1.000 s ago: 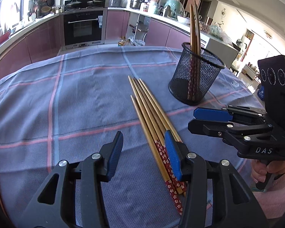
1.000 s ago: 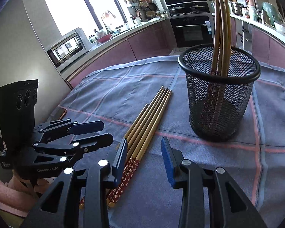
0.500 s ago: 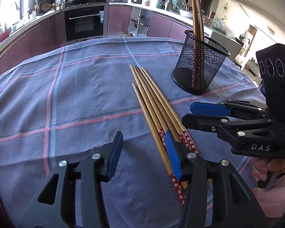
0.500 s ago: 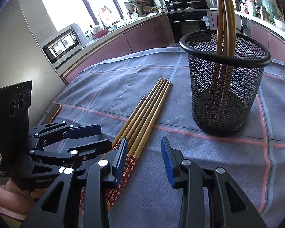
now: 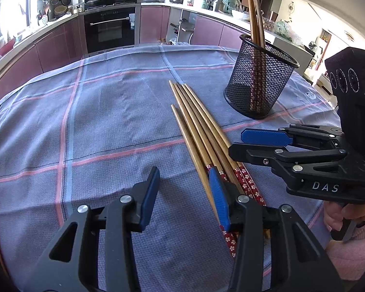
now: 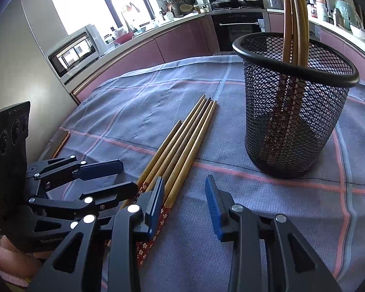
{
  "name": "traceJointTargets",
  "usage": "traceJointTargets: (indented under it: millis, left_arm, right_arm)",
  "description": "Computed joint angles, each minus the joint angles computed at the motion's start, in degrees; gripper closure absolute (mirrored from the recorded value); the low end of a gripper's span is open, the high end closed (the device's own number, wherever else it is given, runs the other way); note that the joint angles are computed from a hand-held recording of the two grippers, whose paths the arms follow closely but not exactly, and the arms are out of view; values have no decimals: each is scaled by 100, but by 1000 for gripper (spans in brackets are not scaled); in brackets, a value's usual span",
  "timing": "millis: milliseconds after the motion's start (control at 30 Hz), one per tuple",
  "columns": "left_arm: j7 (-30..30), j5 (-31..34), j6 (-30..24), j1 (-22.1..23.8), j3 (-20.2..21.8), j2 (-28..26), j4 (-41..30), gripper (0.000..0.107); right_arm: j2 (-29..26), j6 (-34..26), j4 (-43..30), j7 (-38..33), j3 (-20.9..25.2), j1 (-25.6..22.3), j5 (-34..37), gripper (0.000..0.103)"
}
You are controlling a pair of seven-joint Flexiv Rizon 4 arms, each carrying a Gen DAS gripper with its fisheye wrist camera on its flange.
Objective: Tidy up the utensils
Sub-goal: 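Return the right gripper to the remaining chopsticks on the cloth, then close the right gripper on another chopstick and lift it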
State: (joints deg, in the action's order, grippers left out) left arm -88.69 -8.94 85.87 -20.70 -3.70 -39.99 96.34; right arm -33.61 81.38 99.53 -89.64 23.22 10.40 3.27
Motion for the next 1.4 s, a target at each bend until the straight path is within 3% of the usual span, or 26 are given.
traceJointTargets:
  millis: [167,400,833,1033,1400]
  left_arm:
    - [-60,74,-28,-121,161,-20,-61,67]
    - [-96,129,-75,-138,200,-55,-128,70]
    - [-429,394,-533,-351,591,-288,-714,89]
    - [-668,441,-579,-344,601,-320,-786,96]
    - [-780,377,-278,-131,305,-149,-485,99]
  right_arm:
    - [33,-17,36,74,-139,92,-80,78]
    - [61,-46,59,121,-163,88,-84,79]
    - [-22,-16,-44,591,-619,462,-519,78]
    - [-144,-94,-190,488,-87,-8,-184,94]
    - [-135,-3,-237,-76,590,-553,507,98]
